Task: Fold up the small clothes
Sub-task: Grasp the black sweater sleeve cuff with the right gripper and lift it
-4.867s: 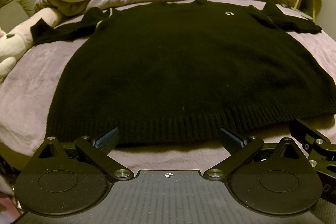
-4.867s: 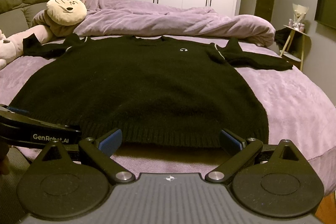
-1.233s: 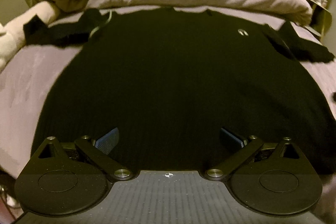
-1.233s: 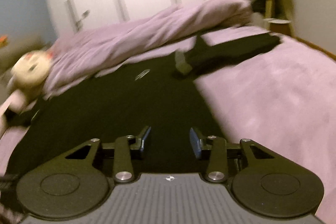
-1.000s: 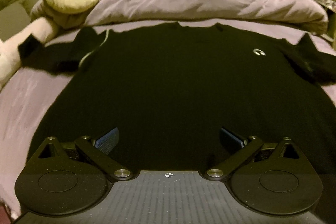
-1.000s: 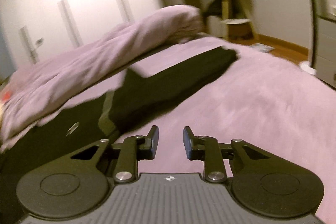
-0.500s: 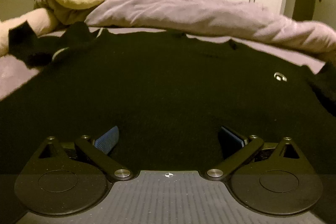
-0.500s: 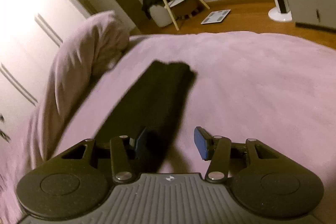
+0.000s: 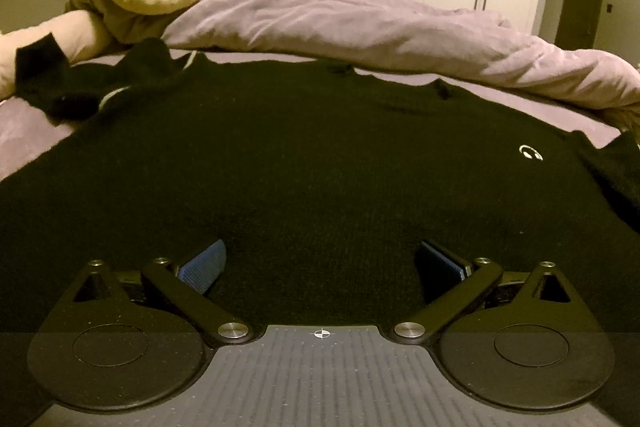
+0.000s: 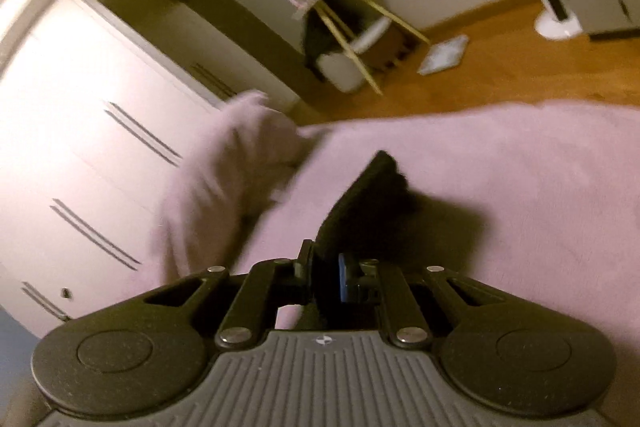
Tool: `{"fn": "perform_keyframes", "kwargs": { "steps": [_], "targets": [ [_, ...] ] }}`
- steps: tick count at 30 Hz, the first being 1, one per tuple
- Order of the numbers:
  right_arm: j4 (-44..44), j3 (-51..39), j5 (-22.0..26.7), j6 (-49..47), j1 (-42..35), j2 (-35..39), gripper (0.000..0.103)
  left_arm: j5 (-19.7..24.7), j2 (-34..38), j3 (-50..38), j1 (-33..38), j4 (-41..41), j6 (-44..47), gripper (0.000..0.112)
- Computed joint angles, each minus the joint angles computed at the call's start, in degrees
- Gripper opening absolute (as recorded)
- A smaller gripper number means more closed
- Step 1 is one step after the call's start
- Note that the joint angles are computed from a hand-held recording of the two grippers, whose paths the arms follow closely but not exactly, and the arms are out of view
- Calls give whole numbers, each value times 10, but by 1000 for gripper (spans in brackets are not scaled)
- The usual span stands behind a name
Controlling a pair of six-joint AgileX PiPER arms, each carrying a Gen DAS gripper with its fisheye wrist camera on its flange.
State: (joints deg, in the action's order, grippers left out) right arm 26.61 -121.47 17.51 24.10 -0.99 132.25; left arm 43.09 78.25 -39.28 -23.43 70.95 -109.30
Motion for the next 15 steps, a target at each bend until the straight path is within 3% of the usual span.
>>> {"fn": "perform_keyframes", "kwargs": {
  "steps": [5, 10, 13, 15],
  "targets": [
    [44, -27, 16, -119, 60, -49, 11, 10, -34, -13, 4, -70, 68, 103],
    [100, -80, 41, -260, 185, -54, 11, 34, -100, -17, 17, -139, 162, 103],
    [48, -116, 51, -268, 274, -27, 12, 29, -144, -16, 46, -162, 203, 103],
    [-35, -160, 76, -209, 329, 11, 18, 7, -168, -16, 82, -185, 241, 103]
  ]
}}
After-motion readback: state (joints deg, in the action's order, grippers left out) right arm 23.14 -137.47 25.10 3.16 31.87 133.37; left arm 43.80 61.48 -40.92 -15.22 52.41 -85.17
